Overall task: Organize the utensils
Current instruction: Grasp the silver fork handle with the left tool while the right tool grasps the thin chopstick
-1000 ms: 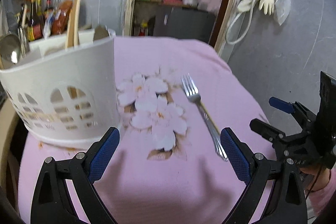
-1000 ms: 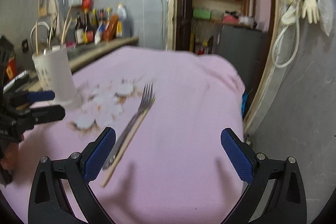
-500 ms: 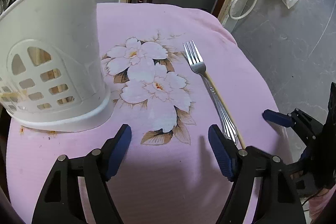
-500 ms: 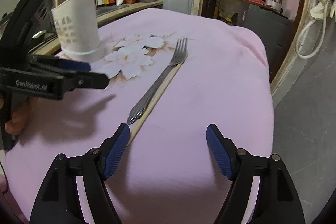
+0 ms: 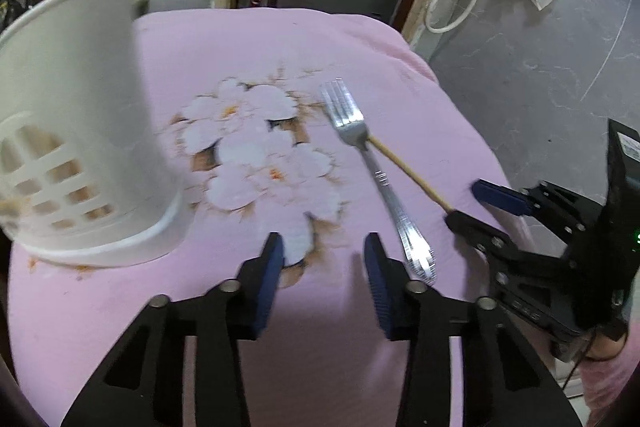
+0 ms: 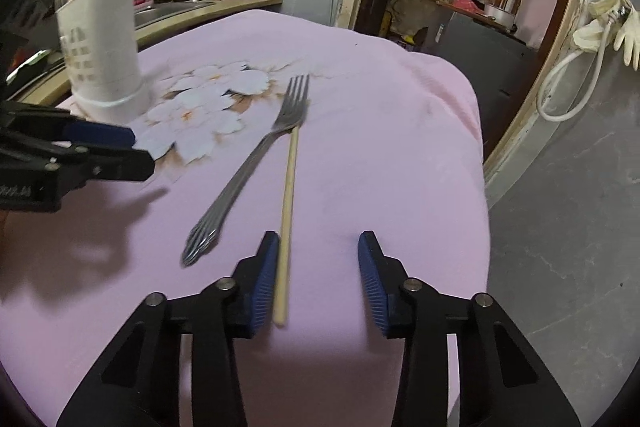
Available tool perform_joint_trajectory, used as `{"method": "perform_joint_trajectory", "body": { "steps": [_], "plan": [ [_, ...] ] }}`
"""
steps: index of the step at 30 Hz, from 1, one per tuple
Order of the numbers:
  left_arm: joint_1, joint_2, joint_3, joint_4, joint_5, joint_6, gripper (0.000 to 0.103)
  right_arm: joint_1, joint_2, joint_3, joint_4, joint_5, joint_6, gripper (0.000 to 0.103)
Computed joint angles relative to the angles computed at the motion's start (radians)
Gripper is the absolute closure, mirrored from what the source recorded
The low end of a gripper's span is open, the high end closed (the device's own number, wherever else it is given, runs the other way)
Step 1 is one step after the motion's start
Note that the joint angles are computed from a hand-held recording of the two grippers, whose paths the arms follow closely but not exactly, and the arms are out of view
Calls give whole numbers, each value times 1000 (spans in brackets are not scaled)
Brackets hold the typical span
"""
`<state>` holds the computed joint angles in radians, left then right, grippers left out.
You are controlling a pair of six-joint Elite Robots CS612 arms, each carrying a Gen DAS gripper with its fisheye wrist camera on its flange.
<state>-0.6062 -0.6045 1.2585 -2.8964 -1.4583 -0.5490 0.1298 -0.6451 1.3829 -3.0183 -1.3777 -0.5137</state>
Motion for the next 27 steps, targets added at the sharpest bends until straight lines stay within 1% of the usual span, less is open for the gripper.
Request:
{"method": "perform_joint_trajectory", "body": {
  "steps": [1, 3, 5, 6, 8, 10, 15, 16, 18, 21, 25, 27],
  "plan": [
    [4, 9, -17, 9, -26, 1, 73, -1, 6, -14, 8, -3, 0, 72],
    [13, 28, -56, 30, -80, -7, 75, -5, 15, -35, 19, 3, 6, 81],
    [23, 49, -99, 47, -135, -22, 76, -11, 20, -51, 37, 26, 15, 85],
    [26, 58, -117, 56, -151, -26, 76, -15, 22, -56, 46, 40, 22, 87],
    [31, 76, -160, 88, -166, -27, 76, -18, 23, -60, 51, 53, 31, 90],
    [34, 96, -208, 131, -164, -28, 79, -18, 23, -59, 39, 50, 39, 94],
    [39, 125, -293, 247, -153, -50, 96, -22, 20, -51, 30, 42, 60, 97],
    [40, 127, -298, 256, -158, -61, 96, -24, 18, -48, 28, 34, 68, 98],
    [44, 125, -299, 265, -167, -78, 97, -28, 14, -41, 32, 33, 78, 98],
    [42, 105, -266, 268, -148, -78, 98, -36, -3, -22, 59, 52, 98, 98],
    [37, 54, -177, 252, -134, -72, 98, -36, -19, -18, 128, 76, 75, 97],
    [34, 31, -134, 234, -126, -74, 99, -29, -14, -34, 151, 62, 46, 95]
  ]
}}
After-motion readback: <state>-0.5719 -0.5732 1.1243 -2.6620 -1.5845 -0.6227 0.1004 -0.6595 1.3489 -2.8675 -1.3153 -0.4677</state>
